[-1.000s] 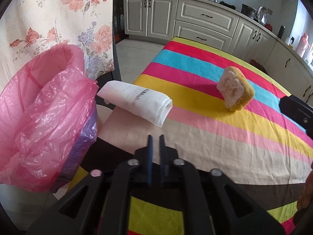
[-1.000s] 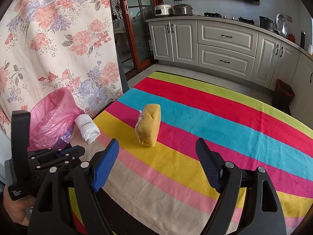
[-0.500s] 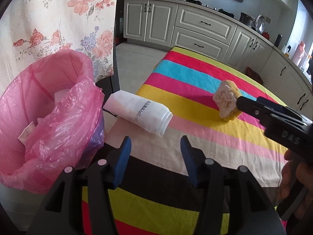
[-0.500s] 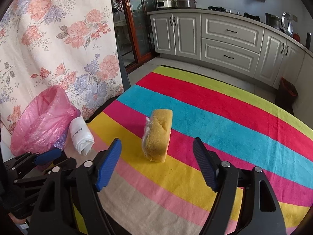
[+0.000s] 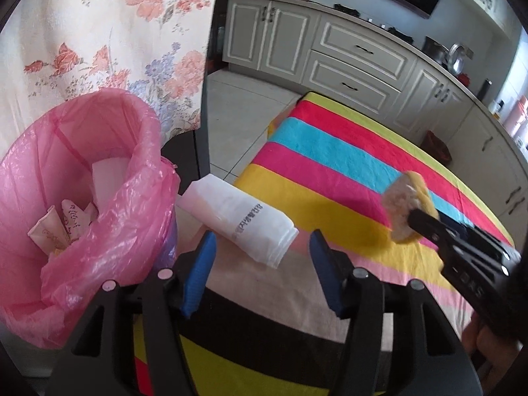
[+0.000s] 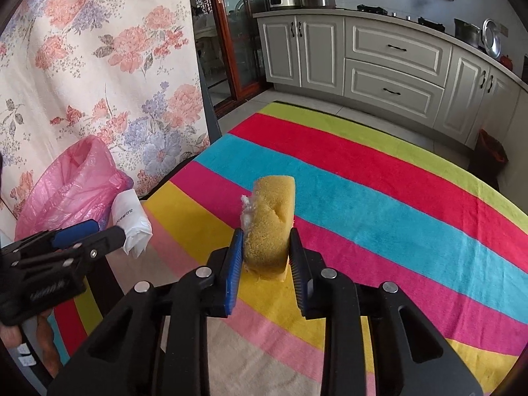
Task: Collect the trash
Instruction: 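Grasp the white paper packet with the left tool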
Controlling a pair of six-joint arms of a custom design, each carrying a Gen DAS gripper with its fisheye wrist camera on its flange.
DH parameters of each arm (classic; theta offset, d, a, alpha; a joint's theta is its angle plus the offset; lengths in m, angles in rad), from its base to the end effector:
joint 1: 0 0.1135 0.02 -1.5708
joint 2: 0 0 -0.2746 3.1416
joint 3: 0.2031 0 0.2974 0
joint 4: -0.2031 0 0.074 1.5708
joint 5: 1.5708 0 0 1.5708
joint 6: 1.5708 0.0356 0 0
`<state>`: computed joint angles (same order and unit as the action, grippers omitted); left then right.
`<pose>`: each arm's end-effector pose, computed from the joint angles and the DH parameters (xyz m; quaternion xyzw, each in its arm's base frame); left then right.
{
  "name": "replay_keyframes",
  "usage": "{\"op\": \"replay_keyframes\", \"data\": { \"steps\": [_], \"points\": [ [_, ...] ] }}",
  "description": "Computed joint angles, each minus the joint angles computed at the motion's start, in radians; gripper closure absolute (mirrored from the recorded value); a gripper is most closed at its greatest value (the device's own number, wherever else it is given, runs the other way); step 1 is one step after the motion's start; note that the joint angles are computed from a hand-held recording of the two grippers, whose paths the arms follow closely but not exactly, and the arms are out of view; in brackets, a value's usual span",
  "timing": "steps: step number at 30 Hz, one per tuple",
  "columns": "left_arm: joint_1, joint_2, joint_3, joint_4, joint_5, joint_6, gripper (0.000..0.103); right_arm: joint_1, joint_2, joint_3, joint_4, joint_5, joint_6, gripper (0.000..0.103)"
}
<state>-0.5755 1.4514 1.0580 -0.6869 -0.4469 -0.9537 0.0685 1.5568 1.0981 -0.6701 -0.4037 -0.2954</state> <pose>0.2846 -0.1663 0.2363 -0.2307 0.9190 -0.0088 0.3197 0.3478 0.0379 0.2164 -0.2162 0.9321 0.1700 0.2355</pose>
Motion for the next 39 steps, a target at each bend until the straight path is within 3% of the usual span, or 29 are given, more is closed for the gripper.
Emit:
{"op": "replay_keyframes", "data": {
  "steps": [6, 15, 19, 26, 33, 36, 38, 39],
  "points": [
    [0.03, 0.085, 0.088, -0.047, -0.02, -0.1, 0.039, -0.039, -0.042, 0.015, -0.026, -0.015, -0.025, 0.076],
    [0.09, 0.193, 0.171, -0.095, -0.002, -0.12, 0.041, -0.059, -0.084, 0.027, -0.054, -0.037, -0.037, 0.076],
    [0.099, 0.199, 0.172, -0.095, 0.009, -0.047, 0.072, -0.07, -0.102, 0.021, -0.063, -0.045, -0.038, 0.076],
    [0.084, 0.164, 0.135, -0.064, 0.077, 0.066, 0.076, -0.087, -0.134, 0.008, -0.078, -0.058, -0.028, 0.076],
    [0.012, 0.11, 0.086, -0.047, 0.087, 0.135, 0.075, -0.123, -0.197, -0.019, -0.12, -0.073, -0.029, 0.076],
    [0.027, 0.093, 0.074, -0.037, 0.104, 0.105, 0.061, -0.134, -0.217, -0.023, -0.134, -0.073, -0.033, 0.076],
    [0.036, 0.106, 0.089, -0.054, 0.111, 0.087, 0.046, -0.141, -0.229, -0.025, -0.144, -0.074, -0.04, 0.076],
    [0.043, 0.114, 0.098, -0.066, 0.114, 0.071, 0.045, -0.143, -0.233, -0.026, -0.147, -0.074, -0.042, 0.076]
  ]
}}
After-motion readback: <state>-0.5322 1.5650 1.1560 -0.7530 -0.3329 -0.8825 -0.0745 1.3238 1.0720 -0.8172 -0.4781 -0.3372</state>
